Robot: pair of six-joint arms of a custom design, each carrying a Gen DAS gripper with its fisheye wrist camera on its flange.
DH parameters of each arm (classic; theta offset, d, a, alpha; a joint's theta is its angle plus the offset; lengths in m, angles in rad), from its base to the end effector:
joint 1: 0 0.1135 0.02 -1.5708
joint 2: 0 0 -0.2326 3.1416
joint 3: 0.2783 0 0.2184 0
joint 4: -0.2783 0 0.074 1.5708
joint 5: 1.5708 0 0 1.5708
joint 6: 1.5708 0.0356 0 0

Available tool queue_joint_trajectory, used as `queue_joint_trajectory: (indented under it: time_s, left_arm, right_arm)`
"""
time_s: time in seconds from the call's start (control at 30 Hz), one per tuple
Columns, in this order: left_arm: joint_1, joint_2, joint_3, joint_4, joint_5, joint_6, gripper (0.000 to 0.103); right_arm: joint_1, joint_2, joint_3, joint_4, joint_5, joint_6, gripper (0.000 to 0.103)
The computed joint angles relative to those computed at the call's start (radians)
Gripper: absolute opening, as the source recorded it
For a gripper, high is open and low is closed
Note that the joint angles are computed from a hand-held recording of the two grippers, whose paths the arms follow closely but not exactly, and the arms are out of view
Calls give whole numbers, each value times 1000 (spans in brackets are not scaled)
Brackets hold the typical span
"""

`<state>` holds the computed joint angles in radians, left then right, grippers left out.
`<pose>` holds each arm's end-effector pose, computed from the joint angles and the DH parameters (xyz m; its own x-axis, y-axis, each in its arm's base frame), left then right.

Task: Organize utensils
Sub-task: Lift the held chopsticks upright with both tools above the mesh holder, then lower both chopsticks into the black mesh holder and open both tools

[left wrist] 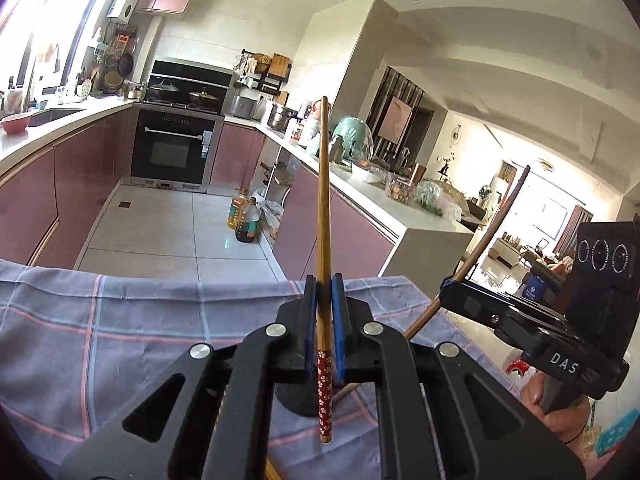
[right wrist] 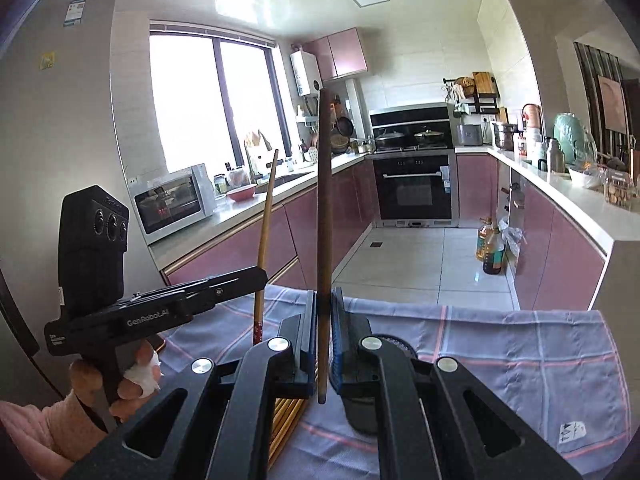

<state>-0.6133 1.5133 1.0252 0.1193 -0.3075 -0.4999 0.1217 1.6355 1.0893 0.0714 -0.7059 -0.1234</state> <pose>0.2686 -0.1759 0.2613 -0.4110 -0.2694 -0.8709 0.1375 0.9261 -0.3513 0.3303 0.0637 0.2416 -0.3685 -0.1394 -0.9191 -0.7159 0.6733 0.1848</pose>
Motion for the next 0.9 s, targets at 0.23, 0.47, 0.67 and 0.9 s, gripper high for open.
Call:
queue_joint_trajectory:
  time_s: [0.23,0.47,0.67,0.9]
  left_arm:
    - [17,160,170,40,-19,11,8]
    - [19,364,301,75,-53,22,8]
    - [-4,445,292,57,-60,74,8]
    - [6,452,300,-29,-50,96,20]
  right_arm:
    - [-1,106,132,4,45,12,6]
    - [27,240,220,-65,110,-38,6]
    - [54,329,284,-169,154,-78,6]
    - [62,387,333,-189,180,-29,9]
